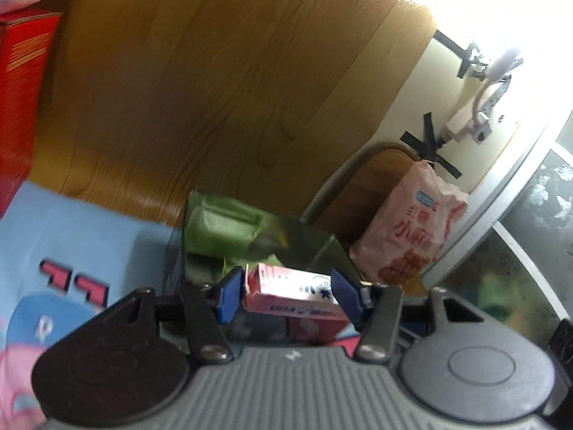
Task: Organize snacks
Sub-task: 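Lower the pink box into the tin box and open the left gripper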
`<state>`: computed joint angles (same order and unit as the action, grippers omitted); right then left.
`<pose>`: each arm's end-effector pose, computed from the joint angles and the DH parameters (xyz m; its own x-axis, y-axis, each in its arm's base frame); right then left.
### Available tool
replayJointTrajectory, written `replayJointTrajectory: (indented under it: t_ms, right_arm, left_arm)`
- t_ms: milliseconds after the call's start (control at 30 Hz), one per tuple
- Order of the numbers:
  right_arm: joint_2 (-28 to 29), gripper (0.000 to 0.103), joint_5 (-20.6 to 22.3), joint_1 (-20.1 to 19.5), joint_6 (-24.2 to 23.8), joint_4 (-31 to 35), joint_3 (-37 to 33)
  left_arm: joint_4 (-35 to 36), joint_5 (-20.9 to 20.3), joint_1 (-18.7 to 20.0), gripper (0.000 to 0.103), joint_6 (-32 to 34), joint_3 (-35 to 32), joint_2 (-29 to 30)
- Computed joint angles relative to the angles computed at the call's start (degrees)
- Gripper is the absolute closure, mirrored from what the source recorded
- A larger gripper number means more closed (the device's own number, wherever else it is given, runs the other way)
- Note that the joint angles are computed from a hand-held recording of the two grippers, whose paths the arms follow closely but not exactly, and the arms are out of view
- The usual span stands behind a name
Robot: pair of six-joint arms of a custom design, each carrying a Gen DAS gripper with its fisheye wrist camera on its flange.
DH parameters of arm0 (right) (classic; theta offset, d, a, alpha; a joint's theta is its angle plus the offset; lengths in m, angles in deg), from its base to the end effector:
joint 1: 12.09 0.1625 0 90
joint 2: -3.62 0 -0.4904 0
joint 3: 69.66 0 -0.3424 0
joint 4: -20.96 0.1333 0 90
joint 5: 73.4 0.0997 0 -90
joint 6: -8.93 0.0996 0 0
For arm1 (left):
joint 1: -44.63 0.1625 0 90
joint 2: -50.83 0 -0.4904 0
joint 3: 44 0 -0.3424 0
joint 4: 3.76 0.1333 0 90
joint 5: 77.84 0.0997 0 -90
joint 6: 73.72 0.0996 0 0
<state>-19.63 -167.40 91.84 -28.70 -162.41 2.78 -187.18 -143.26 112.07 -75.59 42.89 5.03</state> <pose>0.3189 -0.7607 0.0952 -0.6707 -0.5778 0.4651 -0.7350 0.4334 -0.5214 -0.1197 -0.7435 0.3126 -0.9732 0.0264 -0.2282 0.2028 0.5655 -0.7994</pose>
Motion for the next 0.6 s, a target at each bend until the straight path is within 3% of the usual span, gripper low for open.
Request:
replayJointTrajectory:
  t_ms: [133, 267, 433, 500, 600]
  right_arm:
    - [2.5, 0.057, -1.6, -0.2, 3.8, 8.1, -8.2]
    - [4.7, 0.055, -3.6, 0.0, 4.0, 10.0, -11.7]
    - [7.2, 0.041, -6.2, 0.2, 6.6, 12.6, -16.2]
    - [7.2, 0.041, -6.0, 0.1, 9.2, 13.0, -16.5]
    - [5.0, 0.041, -3.6, -0.3, 11.2, 8.3, -11.9]
  left_arm:
    - [4.6, 0.0, 1.4, 0.050, 0.5, -6.4, 2.9]
    - [7.5, 0.5, 2.4, 0.047, 0.6, -11.0, 5.3]
    - [10.5, 0.8, 3.1, 0.046, 1.4, -14.4, 7.1]
    - [10.8, 0.8, 3.1, 0.046, 1.5, -14.2, 6.9]
    - [7.9, -0.2, 2.9, 0.044, 1.4, -11.3, 5.3]
